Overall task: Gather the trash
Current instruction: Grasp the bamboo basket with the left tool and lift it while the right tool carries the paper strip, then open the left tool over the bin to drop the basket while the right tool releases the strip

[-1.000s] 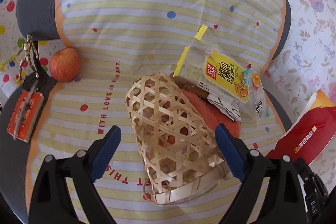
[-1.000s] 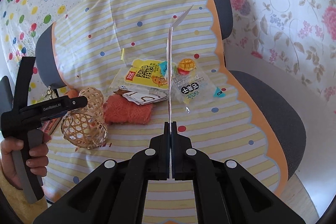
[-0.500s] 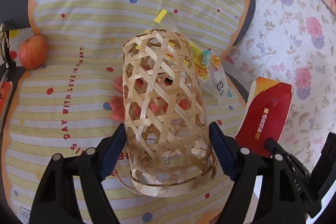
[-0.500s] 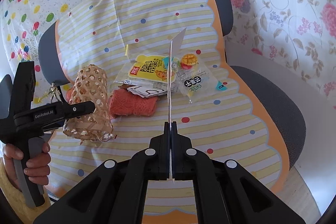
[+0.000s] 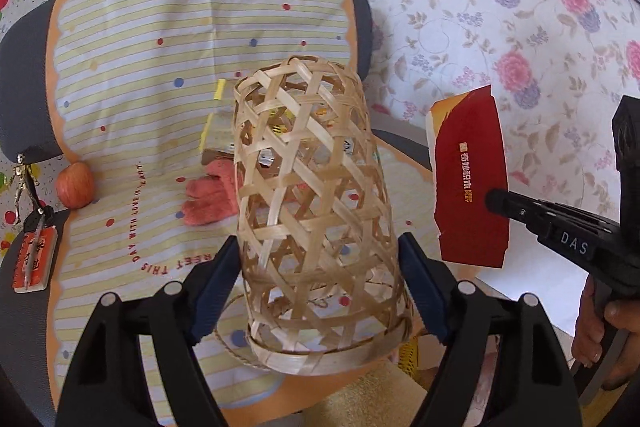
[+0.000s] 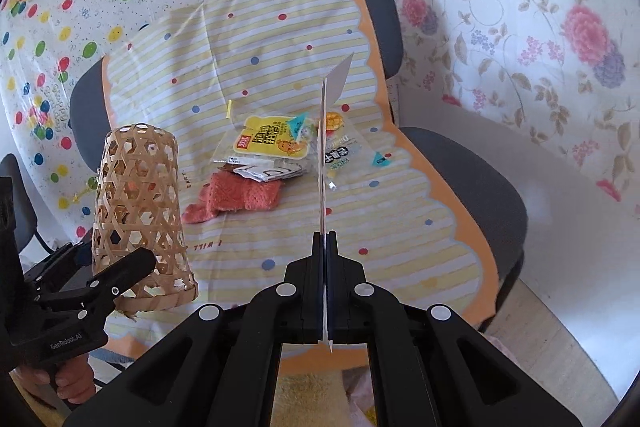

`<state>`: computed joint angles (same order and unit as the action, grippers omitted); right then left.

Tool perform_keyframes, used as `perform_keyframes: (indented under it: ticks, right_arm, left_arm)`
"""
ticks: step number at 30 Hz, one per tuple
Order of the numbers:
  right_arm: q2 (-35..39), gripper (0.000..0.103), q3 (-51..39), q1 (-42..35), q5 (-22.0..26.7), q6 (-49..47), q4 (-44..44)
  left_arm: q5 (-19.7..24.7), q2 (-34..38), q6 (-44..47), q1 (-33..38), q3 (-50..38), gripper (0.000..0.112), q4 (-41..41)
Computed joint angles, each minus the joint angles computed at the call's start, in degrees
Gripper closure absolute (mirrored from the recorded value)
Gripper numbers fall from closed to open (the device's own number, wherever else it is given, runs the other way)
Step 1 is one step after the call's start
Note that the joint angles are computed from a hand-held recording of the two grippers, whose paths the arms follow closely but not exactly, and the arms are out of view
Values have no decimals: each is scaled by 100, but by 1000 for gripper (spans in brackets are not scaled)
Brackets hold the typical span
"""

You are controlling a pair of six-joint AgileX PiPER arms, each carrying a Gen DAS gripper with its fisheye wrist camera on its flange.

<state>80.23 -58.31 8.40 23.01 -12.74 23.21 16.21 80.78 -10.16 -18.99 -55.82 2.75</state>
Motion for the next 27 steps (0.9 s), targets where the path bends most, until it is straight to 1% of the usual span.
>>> perform_keyframes:
  ticks: [4,6,8,9,11,13,17,18,19,24,27]
  right_arm:
    - [-725,102,632,-259,225,802,-719]
    - [-1006,102,886,-404,312,1085,-971]
    - [-1243,102,1112,-547,404,1322,-1197]
    - [-1355,102,1222,-634,459,1401,-1279]
    - [-1502,102,1373,-781,548,1425,-1321]
    - [-1581,102,1470,-953,636,1311,-1210]
    - [-1524,101,1562,-1330,749,1040,-973]
    - [-1479,100,1569,-1417,769,955,-885]
    - [-1383,97,1559,-1522,798,858,-773]
    - [-1068,95,1591,-1886,745,431,-277]
    - [-1097,94,1586,-1976,730,47,96]
  left_arm:
    - [-139,-28,702,-430,200,35,-584]
    - [-172,13,1431,-574,217,35,-1258]
    - [-198,47,1854,-708,228,35,-1680]
    - [-256,36,1926,-803,264,35,-1743]
    - [-329,31,1762,-1001,281,35,-1539]
    - [-345,27,1329,-1172,278,35,-1101]
    - [-299,54,889,-1291,225,35,-652]
    - [-283,66,856,-1291,214,35,-629]
    - [-264,74,776,-1302,209,35,-569]
    - [-188,161,624,-1293,137,35,-444]
    - [-168,210,563,-1308,90,35,-375]
